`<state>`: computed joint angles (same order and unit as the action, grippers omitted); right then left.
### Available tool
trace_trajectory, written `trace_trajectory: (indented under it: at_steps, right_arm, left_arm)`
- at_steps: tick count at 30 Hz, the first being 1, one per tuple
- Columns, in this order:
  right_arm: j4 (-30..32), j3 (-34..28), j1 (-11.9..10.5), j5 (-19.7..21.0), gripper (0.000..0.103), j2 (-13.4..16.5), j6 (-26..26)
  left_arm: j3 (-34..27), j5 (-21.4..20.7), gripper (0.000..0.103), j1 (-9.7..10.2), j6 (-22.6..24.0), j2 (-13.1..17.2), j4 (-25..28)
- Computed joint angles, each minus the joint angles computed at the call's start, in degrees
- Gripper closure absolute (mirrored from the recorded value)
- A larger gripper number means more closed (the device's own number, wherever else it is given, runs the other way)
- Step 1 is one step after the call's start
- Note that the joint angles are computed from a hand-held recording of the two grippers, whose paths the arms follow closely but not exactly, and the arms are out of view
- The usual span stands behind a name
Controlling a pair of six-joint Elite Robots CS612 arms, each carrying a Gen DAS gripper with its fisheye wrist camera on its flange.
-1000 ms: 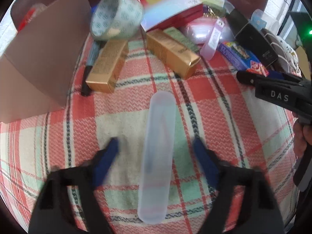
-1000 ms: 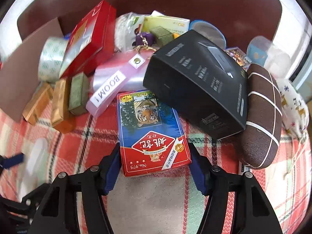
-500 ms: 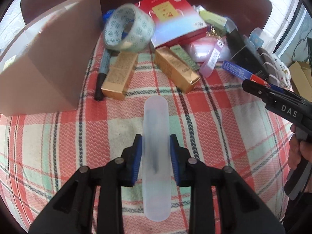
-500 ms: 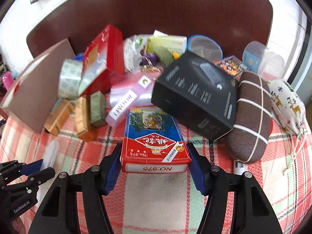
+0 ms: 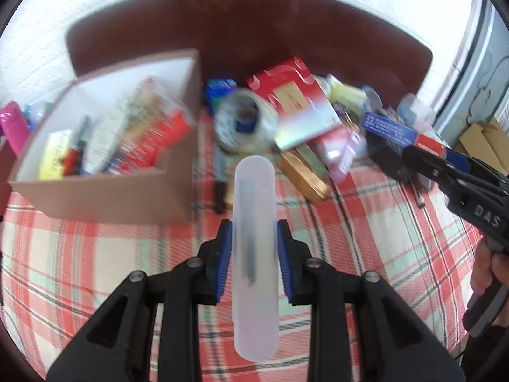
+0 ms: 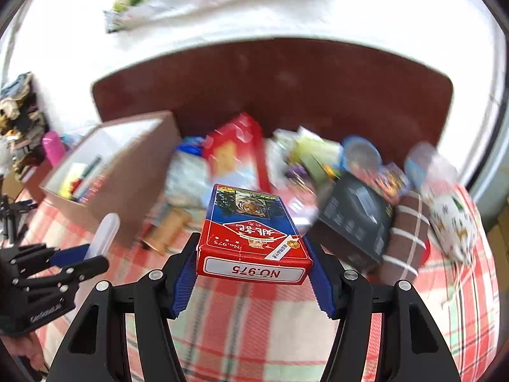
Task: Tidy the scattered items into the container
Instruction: 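Close left tool on the clear plastic tube while right tool grasps the card box, then carry tube with left tool into cardboard box while right tool drops card box there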
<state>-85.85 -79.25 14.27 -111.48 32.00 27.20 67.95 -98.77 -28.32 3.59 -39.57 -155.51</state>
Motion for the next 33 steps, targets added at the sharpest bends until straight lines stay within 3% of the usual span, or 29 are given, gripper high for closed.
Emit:
trace_trajectory:
  at_steps: [6, 10, 15, 24, 28, 31, 33]
  right_arm:
    - [-8.3, 9.1, 0.9, 3.2, 0.039, -5.0, -5.1]
    - [-14.0, 18.0, 0.9, 6.9, 0.039, -9.4, -8.0]
    - [-20.2, 31.4, 0.9, 10.3, 0.039, -15.5, -9.6]
    - [-30.7, 59.2, 1.4, 11.8, 0.039, -27.9, -11.0]
    - [-33.8, 68.2, 1.3, 12.3, 0.039, -31.7, -10.2]
    - [-35.8, 76.2, 1.3, 12.9, 0.038, -35.5, -10.2]
    - [-34.1, 73.6, 1.4, 11.9, 0.038, -34.1, -10.6]
  left_arm:
    - [-4.8, 1.5, 0.076, 2.85, -0.7, 0.6, 1.2]
    - [-10.8, 1.5, 0.076, 4.69, -1.8, 3.0, 4.7]
    - [-20.8, 2.5, 0.076, 6.05, -3.5, 8.1, 11.1]
    - [-39.7, 3.9, 0.076, 7.24, -4.7, 18.1, 23.0]
    - [-46.0, 4.4, 0.076, 7.56, -4.9, 21.6, 27.7]
    - [-48.0, 6.2, 0.061, 7.45, -4.2, 22.8, 30.1]
    - [-48.4, 8.3, 0.029, 7.33, -4.4, 23.1, 30.9]
